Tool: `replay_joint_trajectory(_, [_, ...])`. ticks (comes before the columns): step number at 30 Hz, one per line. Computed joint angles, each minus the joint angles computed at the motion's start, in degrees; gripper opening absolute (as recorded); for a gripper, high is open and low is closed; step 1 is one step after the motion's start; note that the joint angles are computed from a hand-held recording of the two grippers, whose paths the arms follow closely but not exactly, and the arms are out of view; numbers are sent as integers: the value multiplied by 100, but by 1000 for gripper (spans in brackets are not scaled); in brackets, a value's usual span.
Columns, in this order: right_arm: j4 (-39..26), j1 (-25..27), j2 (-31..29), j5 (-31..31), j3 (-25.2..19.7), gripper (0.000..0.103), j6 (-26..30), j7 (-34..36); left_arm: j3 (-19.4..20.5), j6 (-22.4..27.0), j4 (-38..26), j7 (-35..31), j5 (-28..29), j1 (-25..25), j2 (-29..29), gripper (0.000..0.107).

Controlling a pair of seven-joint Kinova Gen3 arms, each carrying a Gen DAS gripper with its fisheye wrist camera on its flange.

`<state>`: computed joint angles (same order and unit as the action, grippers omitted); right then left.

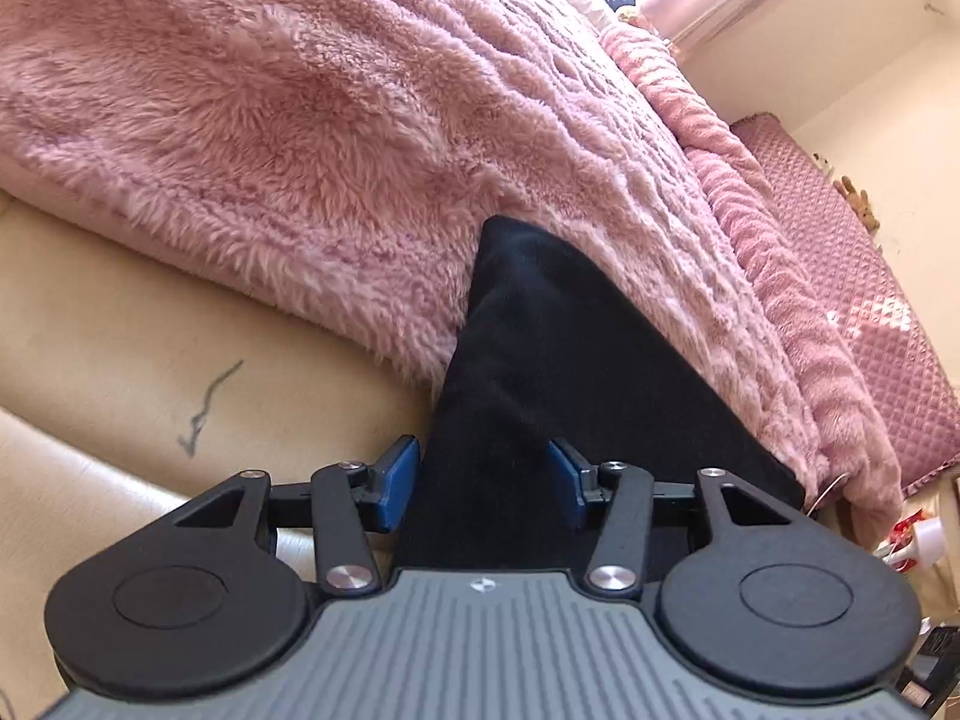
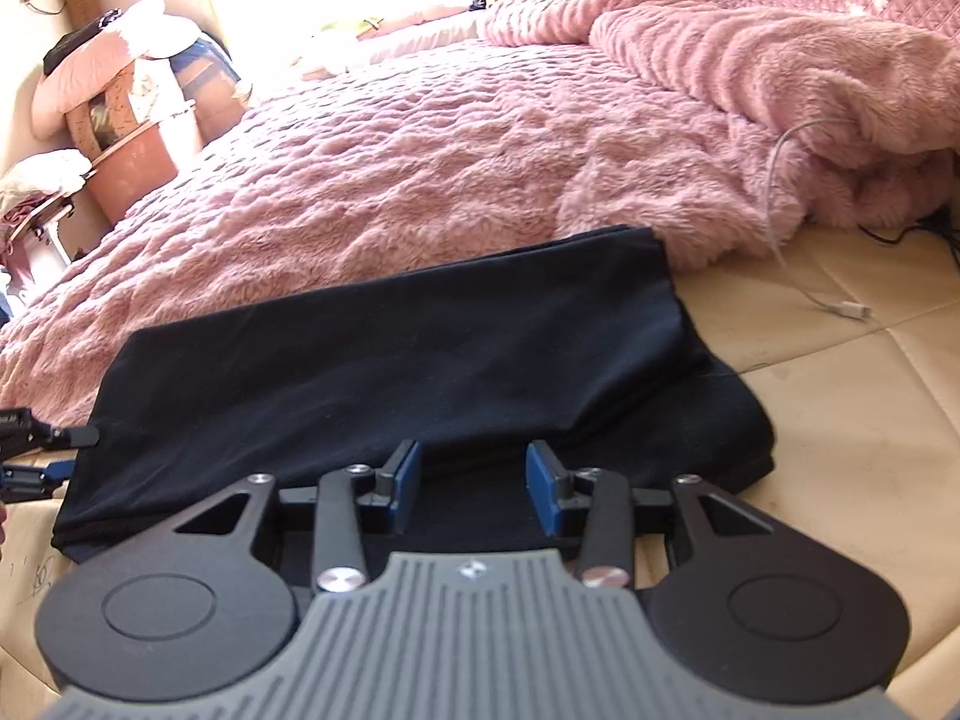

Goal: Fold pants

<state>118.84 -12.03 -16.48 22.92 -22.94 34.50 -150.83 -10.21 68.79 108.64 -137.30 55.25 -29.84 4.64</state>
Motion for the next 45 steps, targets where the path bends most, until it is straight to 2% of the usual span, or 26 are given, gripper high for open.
replay_joint_trajectory(2, [-3,20,91,58,-49,36,-68,-76,32,-5,-58,23,56,22,81,54])
replay_joint_trajectory(3, [0,16,131,88,-55,36,-122,-113,45,-19,-65,38,66,27,92,45])
replay_joint_trajectory(5, [-19,15,200,200,-108,36,-175,-222,24,-73,-87,214,-36,81,72,17])
replay_joint_trajectory(6, [-39,-16,233,242,-113,36,-178,-236,26,20,-64,279,12,8,94,13])
replay_joint_trajectory(8, [-109,-130,319,307,-108,36,-128,-176,-2,-13,33,242,38,-30,-51,10])
replay_joint_trajectory(11, [-184,-320,406,483,-133,35,-69,-128,-76,-11,93,261,-165,12,-387,9])
replay_joint_trajectory(13, [-264,-471,493,572,-111,32,-67,-26,-223,162,122,359,-294,-17,-550,9])
replay_joint_trajectory(16, [-455,-706,768,885,-139,20,-18,126,-447,332,221,534,-575,-81,-807,9])
replay_joint_trajectory(17, [-564,-816,903,984,-149,11,94,188,-519,343,276,590,-672,-102,-910,9])
replay_joint_trajectory(18, [-656,-939,1014,1012,-134,9,166,282,-608,382,327,625,-748,-129,-991,9])
replay_joint_trajectory(23, [-745,-1576,1190,945,-120,9,403,360,-1157,937,259,610,-1113,-432,-1159,9])
replay_joint_trajectory(29, [-832,-2501,1295,1509,-566,9,1057,-554,-1544,1530,-120,337,-1602,-932,-1030,9])
replay_joint_trajectory(32, [-985,-2853,1430,1765,-580,9,1302,-772,-1566,1633,-142,241,-1597,-1174,-822,10])
replay_joint_trajectory(34, [-1069,-2972,1417,1684,-419,9,1194,-796,-1541,1765,-152,181,-1494,-1342,-688,13])
replay_joint_trajectory(35, [-1129,-3025,1441,1670,-330,9,1169,-753,-1506,1786,-155,139,-1451,-1409,-644,17])
replay_joint_trajectory(40, [-1582,-3142,1794,1610,122,2,1052,-99,-1303,1676,-116,121,-1216,-1594,-387,32])
replay_joint_trajectory(45, [-2004,-3131,2225,1337,543,1,767,501,-1093,1618,-182,80,-854,-1750,-77,34])
